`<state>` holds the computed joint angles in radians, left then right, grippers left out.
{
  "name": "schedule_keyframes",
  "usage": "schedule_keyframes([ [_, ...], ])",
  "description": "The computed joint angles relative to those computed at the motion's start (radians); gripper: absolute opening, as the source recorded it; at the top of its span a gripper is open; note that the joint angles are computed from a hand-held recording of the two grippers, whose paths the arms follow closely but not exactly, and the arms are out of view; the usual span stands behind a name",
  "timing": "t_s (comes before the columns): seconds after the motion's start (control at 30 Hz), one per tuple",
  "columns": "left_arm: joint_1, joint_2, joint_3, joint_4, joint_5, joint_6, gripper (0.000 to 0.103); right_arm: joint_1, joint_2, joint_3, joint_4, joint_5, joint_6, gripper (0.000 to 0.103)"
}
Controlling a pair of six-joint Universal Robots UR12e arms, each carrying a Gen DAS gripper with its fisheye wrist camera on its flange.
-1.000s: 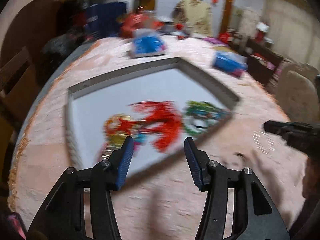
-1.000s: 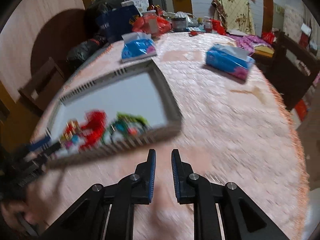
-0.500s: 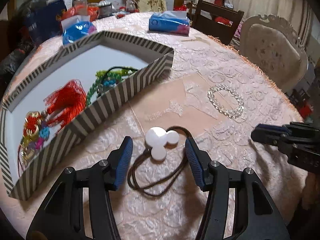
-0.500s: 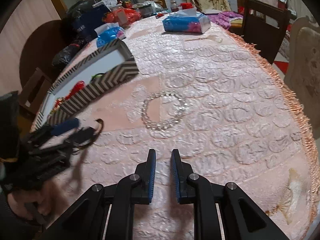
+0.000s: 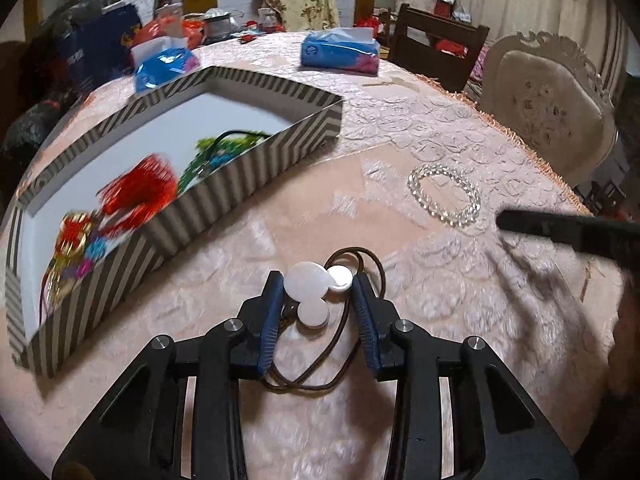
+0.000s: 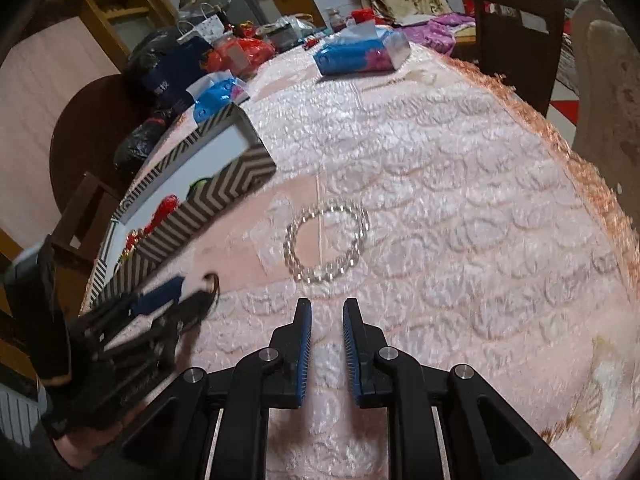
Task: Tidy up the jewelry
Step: 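Lower the right tool onto the clear bead bracelet and close it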
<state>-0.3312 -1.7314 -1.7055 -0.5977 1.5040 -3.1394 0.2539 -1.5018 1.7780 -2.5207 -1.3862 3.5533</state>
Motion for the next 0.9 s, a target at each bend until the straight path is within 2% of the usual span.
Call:
schedule_keyframes([
  [0.1,0.008,0.022,-0.026,0.008,-0.009,-0.038,0.034,-0.008,0.015,-0.016,-0.018,-0.014,-0.02,0.015],
  [0.27,0.014,0.027,-0.033,0.013,-0.012,-0.077,0.034,-0.011,0.058,-0.068,0.028,-0.035,-0.089,0.015],
  [0.33,0.015,0.028,-0.034,0.014,-0.013,-0.08,0.034,-0.011,0.076,-0.087,0.055,-0.029,-0.122,0.015],
  [0.47,0.015,0.029,-0.034,0.013,-0.013,-0.079,0.034,0.007,0.098,-0.11,0.047,-0.112,-0.192,0.015],
  [0.67,0.013,0.027,-0.032,0.011,-0.005,-0.076,0.034,0.004,0.114,-0.122,0.031,-0.123,-0.232,0.016],
  [0.7,0.012,0.027,-0.032,0.011,-0.003,-0.076,0.034,0.005,0.115,-0.12,0.021,-0.124,-0.235,0.019],
  [0.77,0.012,0.027,-0.033,0.011,-0.003,-0.076,0.034,-0.001,0.113,-0.103,-0.023,-0.086,-0.247,0.042],
  [0.83,0.011,0.027,-0.032,0.011,-0.002,-0.076,0.034,-0.001,0.113,-0.091,-0.055,-0.057,-0.27,0.056],
  [0.87,0.012,0.027,-0.032,0.01,-0.002,-0.075,0.034,0.007,0.117,-0.099,-0.045,-0.072,-0.297,0.068],
  [0.9,0.012,0.026,-0.032,0.01,-0.003,-0.075,0.034,0.018,0.123,-0.11,-0.025,-0.098,-0.327,0.07],
])
